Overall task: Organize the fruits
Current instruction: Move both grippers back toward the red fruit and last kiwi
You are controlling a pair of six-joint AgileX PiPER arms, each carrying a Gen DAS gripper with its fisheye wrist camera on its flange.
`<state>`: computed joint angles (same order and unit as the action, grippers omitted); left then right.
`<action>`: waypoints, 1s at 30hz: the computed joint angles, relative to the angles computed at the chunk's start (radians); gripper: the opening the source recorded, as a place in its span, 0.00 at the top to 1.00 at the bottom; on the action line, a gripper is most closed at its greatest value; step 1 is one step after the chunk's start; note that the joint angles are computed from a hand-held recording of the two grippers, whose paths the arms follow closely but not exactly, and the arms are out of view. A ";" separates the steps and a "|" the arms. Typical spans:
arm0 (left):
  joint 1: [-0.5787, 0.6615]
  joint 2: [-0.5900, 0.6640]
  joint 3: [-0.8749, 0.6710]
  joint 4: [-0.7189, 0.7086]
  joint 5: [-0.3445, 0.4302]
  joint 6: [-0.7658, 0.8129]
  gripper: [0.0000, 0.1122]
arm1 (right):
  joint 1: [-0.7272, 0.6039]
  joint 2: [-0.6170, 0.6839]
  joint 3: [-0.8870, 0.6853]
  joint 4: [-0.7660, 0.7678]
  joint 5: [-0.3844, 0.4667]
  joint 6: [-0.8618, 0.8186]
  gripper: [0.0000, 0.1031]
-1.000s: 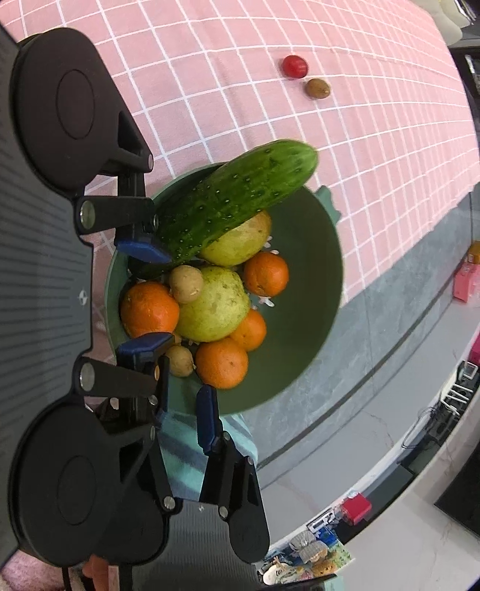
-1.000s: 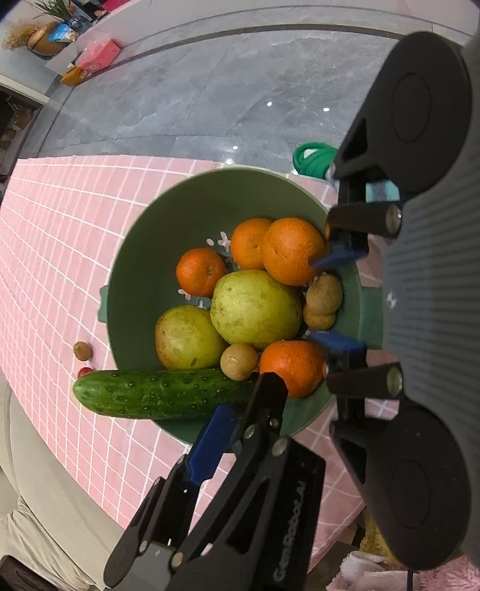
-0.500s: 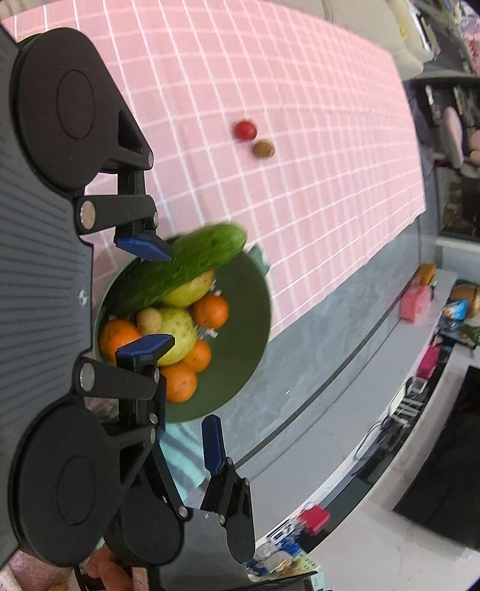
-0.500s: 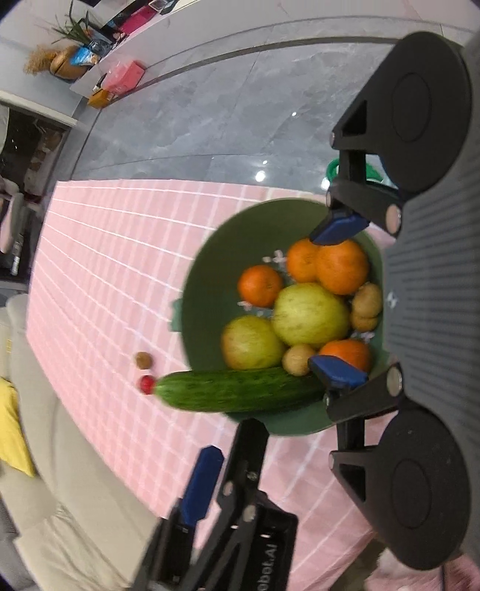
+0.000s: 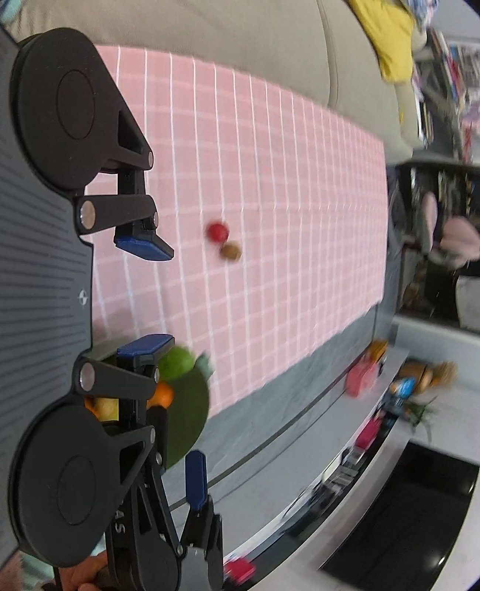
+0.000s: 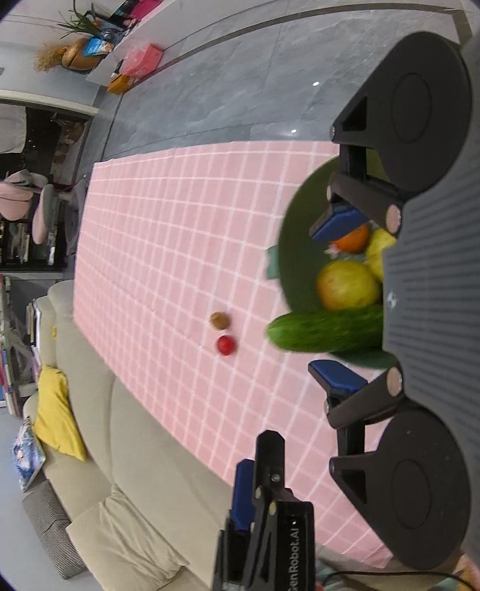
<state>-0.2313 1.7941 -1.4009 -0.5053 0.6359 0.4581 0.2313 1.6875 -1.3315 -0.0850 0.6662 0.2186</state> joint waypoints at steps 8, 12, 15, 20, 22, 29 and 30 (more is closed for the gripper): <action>0.065 0.030 -0.013 -0.025 -0.041 -0.033 0.52 | 0.023 0.128 -0.169 0.020 0.015 -0.026 0.34; 0.104 0.063 -0.023 -0.082 -0.065 -0.009 0.52 | 0.033 0.211 -0.263 0.025 0.036 -0.049 0.36; 0.133 0.092 -0.037 -0.140 -0.063 0.012 0.52 | 0.032 0.271 -0.336 0.044 0.057 -0.081 0.42; 0.154 0.149 -0.070 -0.190 -0.054 0.034 0.52 | 0.018 0.368 -0.450 0.089 0.094 -0.140 0.52; 0.153 0.173 -0.084 -0.211 -0.055 0.061 0.52 | 0.010 0.412 -0.503 0.110 0.116 -0.162 0.55; 0.103 0.251 -0.139 -0.221 -0.094 0.145 0.54 | -0.026 0.578 -0.731 0.171 0.218 -0.236 0.66; 0.096 0.268 -0.157 -0.220 -0.093 0.143 0.54 | -0.032 0.606 -0.773 0.179 0.238 -0.244 0.67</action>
